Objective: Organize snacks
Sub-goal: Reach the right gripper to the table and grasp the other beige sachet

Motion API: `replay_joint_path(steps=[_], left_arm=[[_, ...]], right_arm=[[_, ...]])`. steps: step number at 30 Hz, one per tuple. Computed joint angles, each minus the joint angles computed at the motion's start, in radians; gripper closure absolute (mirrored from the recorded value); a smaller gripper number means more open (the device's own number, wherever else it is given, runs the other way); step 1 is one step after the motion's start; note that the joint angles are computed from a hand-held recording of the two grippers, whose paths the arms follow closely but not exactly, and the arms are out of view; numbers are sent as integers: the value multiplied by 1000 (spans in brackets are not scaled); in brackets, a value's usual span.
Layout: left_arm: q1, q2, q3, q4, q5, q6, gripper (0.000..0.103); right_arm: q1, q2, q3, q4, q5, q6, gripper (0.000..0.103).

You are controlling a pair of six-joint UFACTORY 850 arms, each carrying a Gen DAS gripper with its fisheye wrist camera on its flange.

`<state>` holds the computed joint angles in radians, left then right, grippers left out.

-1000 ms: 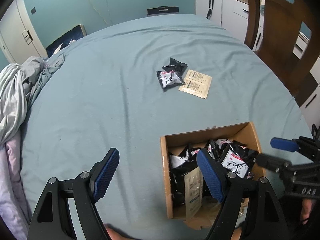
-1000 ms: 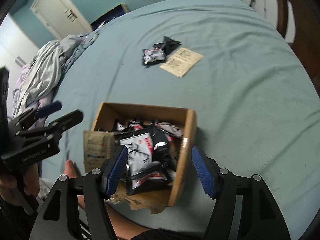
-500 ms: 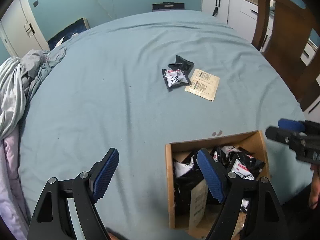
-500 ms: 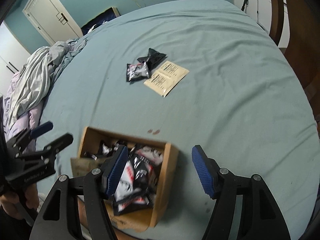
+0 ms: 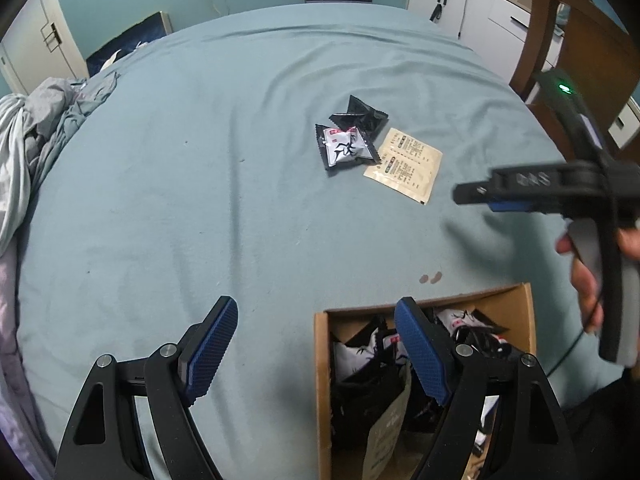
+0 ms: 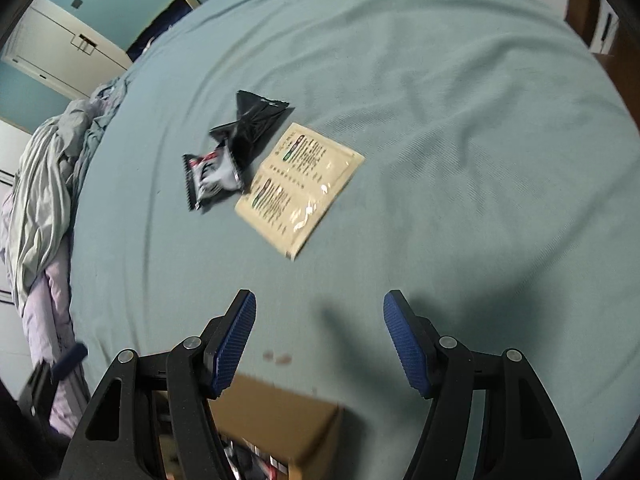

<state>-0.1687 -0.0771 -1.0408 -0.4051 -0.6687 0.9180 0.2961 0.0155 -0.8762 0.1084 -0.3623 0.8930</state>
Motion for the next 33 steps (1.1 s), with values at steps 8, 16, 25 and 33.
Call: replay_joint_path(steps=[8,16,25,33], left_arm=[[6,-48,-41,-20,-44,-15,21],[13,-70,-64,-46,-67,-15,21],[12,-40,-30,-44,17,-8,21],[20,-31,-16,3,105,-64,21]], right_arm=[[-98,-180,-145,189,-49,-156,23],[-82,-411,-442,-92,-341,114,0],[-57,-350,-349,-207,-273,180,22],[-29,-41,-33,-244,-11,349,38]])
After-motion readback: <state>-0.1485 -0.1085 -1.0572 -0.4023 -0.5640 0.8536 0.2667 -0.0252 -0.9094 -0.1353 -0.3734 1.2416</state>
